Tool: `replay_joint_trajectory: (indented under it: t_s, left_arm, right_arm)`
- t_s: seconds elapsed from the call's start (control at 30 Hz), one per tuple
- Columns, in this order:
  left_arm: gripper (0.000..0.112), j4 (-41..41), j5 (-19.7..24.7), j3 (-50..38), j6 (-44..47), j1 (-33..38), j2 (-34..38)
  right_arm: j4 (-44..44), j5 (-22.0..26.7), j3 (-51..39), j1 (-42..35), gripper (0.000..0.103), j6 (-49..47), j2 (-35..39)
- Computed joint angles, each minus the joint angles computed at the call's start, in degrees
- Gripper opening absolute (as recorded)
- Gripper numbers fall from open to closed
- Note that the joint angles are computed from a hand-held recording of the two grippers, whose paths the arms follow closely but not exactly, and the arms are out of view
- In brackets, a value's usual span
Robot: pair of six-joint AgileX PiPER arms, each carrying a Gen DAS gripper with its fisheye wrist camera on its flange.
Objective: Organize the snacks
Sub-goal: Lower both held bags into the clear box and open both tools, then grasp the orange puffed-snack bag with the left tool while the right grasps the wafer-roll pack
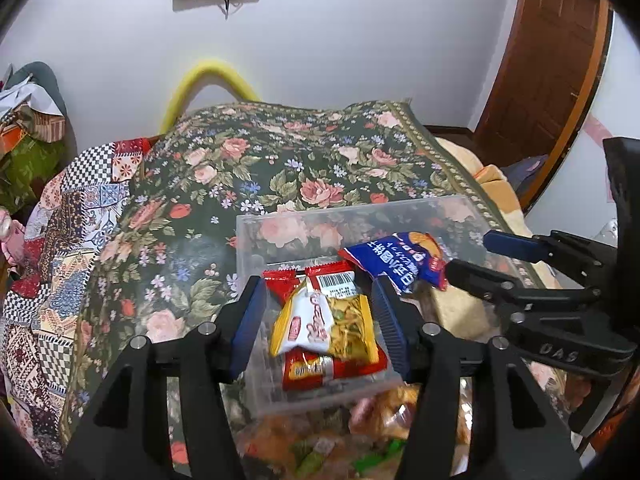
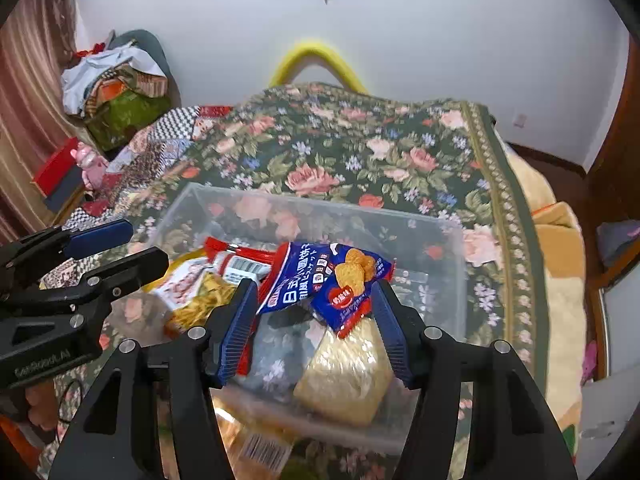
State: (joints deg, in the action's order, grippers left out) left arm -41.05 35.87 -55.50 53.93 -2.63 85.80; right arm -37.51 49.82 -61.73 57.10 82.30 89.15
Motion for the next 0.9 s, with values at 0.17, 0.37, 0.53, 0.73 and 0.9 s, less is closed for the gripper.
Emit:
replay_joint_trajectory:
  t_s: [0.17,0.37,0.53,0.73,0.9]
  left_arm:
    - [0.062,-1.84,4.40,3.87,4.49,5.02,-6.74]
    - [0.068,-3.04,11.13,8.55,10.57,12.98,-13.53]
    - [0.071,-2.73,15.03,12.65,15.27,19.10,-16.75]
    - [0.073,-1.71,14.08,17.82,19.53,22.40,-15.98]
    - [0.073,-0.73,10.59,20.04,19.34,21.17,-11.42]
  right_arm:
    - [-2.41,4.59,0.59,5.99,0.058,3.79,-3.67]
    - [-4.36,11.30,0.42,15.38,0.065,9.50,-4.88]
    - [-4.24,13.50,0.96,20.66,0.068,13.66,-4.37]
    - [-3.22,13.00,2.11,23.20,0.068,16.95,-2.86]
    - [-1.72,9.80,4.29,22.43,0.068,18.92,-1.91]
